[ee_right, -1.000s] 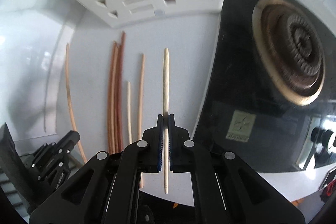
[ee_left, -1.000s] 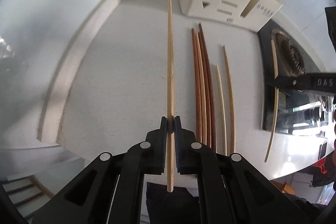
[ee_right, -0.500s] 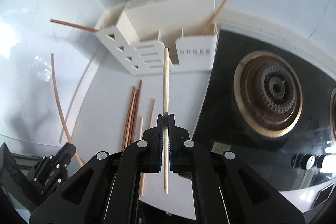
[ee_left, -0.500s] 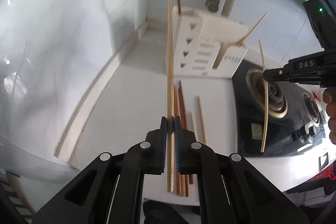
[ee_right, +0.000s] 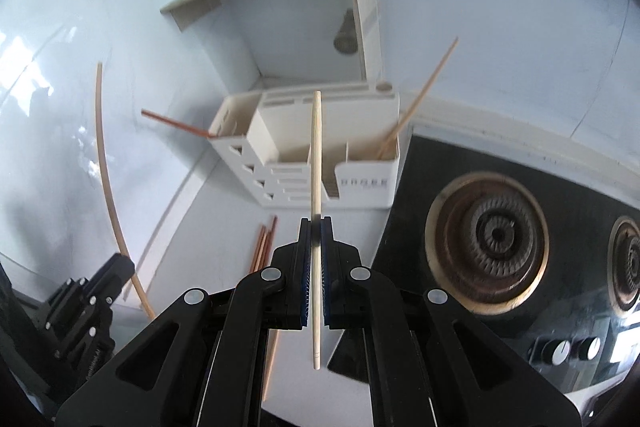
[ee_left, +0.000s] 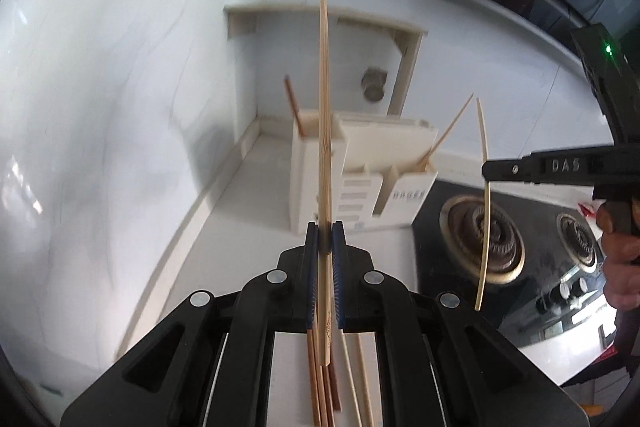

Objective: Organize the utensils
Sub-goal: 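Lift both pale chopsticks and carry them over the cream holder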

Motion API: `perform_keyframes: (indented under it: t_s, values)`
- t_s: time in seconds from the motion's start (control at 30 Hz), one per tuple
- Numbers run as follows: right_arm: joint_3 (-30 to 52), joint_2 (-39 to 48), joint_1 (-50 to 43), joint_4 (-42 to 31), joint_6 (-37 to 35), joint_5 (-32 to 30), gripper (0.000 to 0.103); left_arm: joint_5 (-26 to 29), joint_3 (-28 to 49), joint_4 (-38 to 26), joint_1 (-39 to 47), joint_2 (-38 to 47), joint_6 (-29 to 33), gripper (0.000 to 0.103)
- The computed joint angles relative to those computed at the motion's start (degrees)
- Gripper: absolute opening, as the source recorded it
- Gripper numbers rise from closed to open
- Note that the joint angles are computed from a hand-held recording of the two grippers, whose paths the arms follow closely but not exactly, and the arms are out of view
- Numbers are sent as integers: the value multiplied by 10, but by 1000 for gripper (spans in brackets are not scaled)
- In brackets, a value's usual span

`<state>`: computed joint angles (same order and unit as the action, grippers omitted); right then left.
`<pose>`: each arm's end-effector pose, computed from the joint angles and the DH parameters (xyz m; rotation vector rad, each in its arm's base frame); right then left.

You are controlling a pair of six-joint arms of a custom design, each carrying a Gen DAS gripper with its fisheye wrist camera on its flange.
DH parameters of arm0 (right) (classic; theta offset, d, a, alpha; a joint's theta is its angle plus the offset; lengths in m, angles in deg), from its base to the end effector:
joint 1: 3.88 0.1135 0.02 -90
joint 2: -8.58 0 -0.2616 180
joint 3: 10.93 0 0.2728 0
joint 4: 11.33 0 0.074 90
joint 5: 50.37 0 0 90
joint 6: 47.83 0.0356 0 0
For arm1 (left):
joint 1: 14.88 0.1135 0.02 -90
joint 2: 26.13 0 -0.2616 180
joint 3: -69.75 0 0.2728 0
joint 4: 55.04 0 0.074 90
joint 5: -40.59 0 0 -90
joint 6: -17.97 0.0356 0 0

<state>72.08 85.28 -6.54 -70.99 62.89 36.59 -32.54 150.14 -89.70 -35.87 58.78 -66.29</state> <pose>0.2961 -0.0119 0.3102 0.4871 2.4633 0.1963 0.3254 -0.1359 0.2843 0.6764 2.1592 -0.4740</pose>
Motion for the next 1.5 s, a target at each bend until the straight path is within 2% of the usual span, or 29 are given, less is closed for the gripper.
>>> perform_keyframes:
  t_s: [0.3,0.5,0.77,1.07,1.3,1.5]
  values:
    - [64,28,-3,17,-26,39,5,4,113,34,-20,67,-14,6]
    - [114,61,-24,25,-33,36,5,13,199,49,-29,126,-28,6]
    - [153,106,-46,77,-45,42,5,11,290,92,-46,201,-49,6]
    - [123,144,-49,205,-67,71,5,8,319,152,-50,261,-60,6]
    - [58,154,-62,305,-54,64,5,0,286,236,-52,287,-68,6]
    - [44,178,-65,340,-53,71,5,-19,268,284,-58,304,-67,6]
